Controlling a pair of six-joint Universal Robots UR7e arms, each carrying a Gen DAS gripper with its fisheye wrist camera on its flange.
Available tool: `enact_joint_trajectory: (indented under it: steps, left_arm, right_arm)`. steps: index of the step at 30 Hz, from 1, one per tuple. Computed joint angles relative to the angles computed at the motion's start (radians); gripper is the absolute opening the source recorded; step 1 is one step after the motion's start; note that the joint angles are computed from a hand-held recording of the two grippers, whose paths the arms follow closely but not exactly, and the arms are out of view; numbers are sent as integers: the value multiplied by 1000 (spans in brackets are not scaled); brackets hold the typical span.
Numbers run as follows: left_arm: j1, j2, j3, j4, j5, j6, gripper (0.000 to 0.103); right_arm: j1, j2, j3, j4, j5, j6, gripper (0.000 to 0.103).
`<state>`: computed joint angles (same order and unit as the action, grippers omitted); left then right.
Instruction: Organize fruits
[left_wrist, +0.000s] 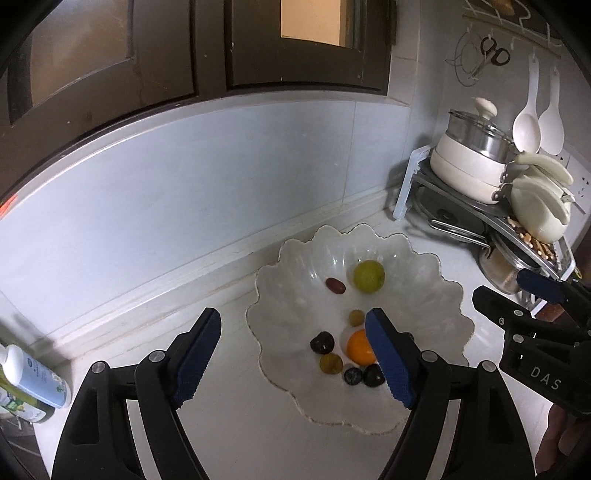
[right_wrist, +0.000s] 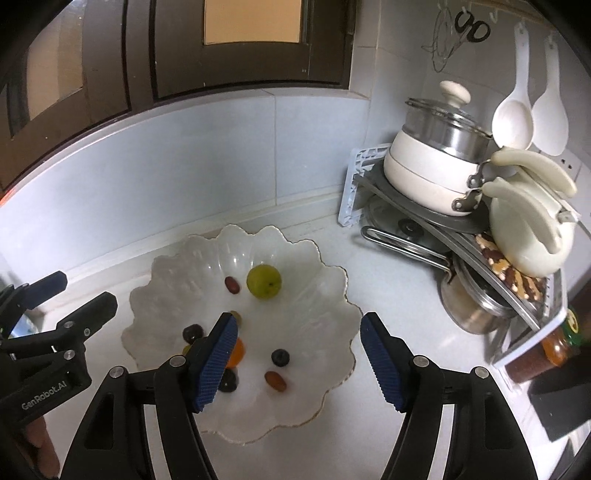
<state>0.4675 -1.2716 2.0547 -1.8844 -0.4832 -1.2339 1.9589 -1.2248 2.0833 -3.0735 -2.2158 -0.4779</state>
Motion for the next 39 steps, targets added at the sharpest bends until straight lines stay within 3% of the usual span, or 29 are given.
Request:
enact_joint_trajectory:
  steps: [9, 19, 29, 39]
  left_arm:
    - [-82, -26, 6, 135, -36, -136, 81]
    - [-244, -31, -19, 435, -104, -441, 81]
    - [-427, 39, -77, 665, -225, -726, 81]
    - [-588, 127, -141, 754, -357, -870, 81]
  right_arm:
    - [38, -93, 74, -12, -25, 5, 70]
    - [75, -252, 187, 30, -13, 35, 70]
    - [124, -496, 309, 138, 1, 57, 70]
    - [192, -767, 378, 343, -8, 101, 70]
